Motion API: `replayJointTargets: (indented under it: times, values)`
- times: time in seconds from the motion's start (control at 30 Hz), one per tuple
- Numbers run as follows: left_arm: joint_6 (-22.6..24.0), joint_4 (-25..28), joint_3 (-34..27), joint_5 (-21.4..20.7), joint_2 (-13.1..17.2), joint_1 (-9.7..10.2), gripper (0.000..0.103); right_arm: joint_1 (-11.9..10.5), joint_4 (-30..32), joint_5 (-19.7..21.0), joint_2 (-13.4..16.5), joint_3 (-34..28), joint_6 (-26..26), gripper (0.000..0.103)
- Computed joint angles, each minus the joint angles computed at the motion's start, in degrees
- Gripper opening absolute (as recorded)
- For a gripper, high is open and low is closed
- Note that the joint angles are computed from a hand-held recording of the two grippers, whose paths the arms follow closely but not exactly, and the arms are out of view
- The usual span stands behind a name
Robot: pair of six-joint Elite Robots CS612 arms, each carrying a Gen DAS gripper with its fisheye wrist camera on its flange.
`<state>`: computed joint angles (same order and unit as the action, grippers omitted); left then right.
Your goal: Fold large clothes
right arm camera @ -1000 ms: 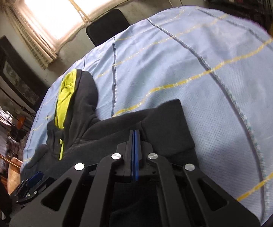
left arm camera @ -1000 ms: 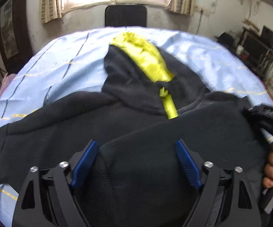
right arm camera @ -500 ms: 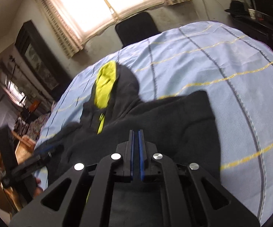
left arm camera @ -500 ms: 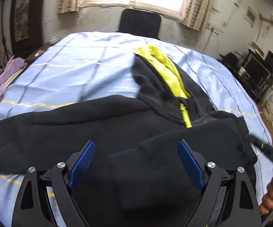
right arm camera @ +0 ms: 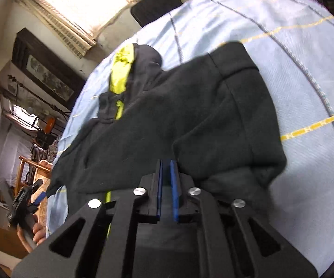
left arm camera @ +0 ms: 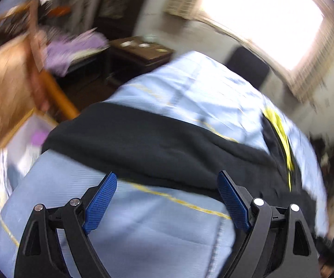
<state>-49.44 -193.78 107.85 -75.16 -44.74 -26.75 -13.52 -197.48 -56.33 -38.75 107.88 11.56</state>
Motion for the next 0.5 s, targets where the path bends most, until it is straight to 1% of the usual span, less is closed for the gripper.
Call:
replayJointTargets:
  times: [0.03, 0.1, 0.17, 0.23, 0.33, 0.4, 0.43, 0.47, 0.5]
  values:
    - [-1.94, -0.64, 0.48, -0.90, 0.00, 0.75, 0.088, 0.00, 0.00, 0.00, 0.00, 0.00, 0.00, 0.011]
    - [-5.51, -2.32, 1.12, -3.32, 0.34, 2.19, 0.088, 0.08, -2.72, -0.23, -0.59, 1.22, -1.02, 0.019]
    - [-8.21, -4.98, 1.27, -6.03, 1.11, 3.27, 0.088, 0.07, -4.96, 0.17, -0.93, 2.31, -2.19, 0.022]
    - [-8.90, -7.05, 1.56, -5.82, 1.44, 3.34, 0.088, 0.24, -5.71, -0.08, -0.95, 2.70, -2.97, 0.022]
    - [-8.73, -7.96, 0.60, -8.33, 2.17, 3.66, 0.089, -0.22, -4.85, 1.06, -0.55, 2.39, -2.69, 0.022]
    - [-8.62, -7.58, -0.93, -9.85, 3.07, 3.76, 0.089, -0.86, -4.59, 1.90, -0.21, 2.30, -1.71, 0.022]
    - [-8.89, -7.39, -1.43, -10.29, 3.41, 3.85, 0.089, -1.16, -4.39, 2.23, -0.05, 2.16, -1.08, 0.022]
    - [-10.11, -7.28, -2.39, -11.65, 4.17, 3.91, 0.090, -1.24, -4.39, 2.33, 0.06, 2.09, -0.67, 0.022]
    - [-10.51, -7.76, -2.44, -10.61, 4.31, 3.58, 0.091, -1.45, -4.20, 2.67, 0.18, 1.99, -0.17, 0.022]
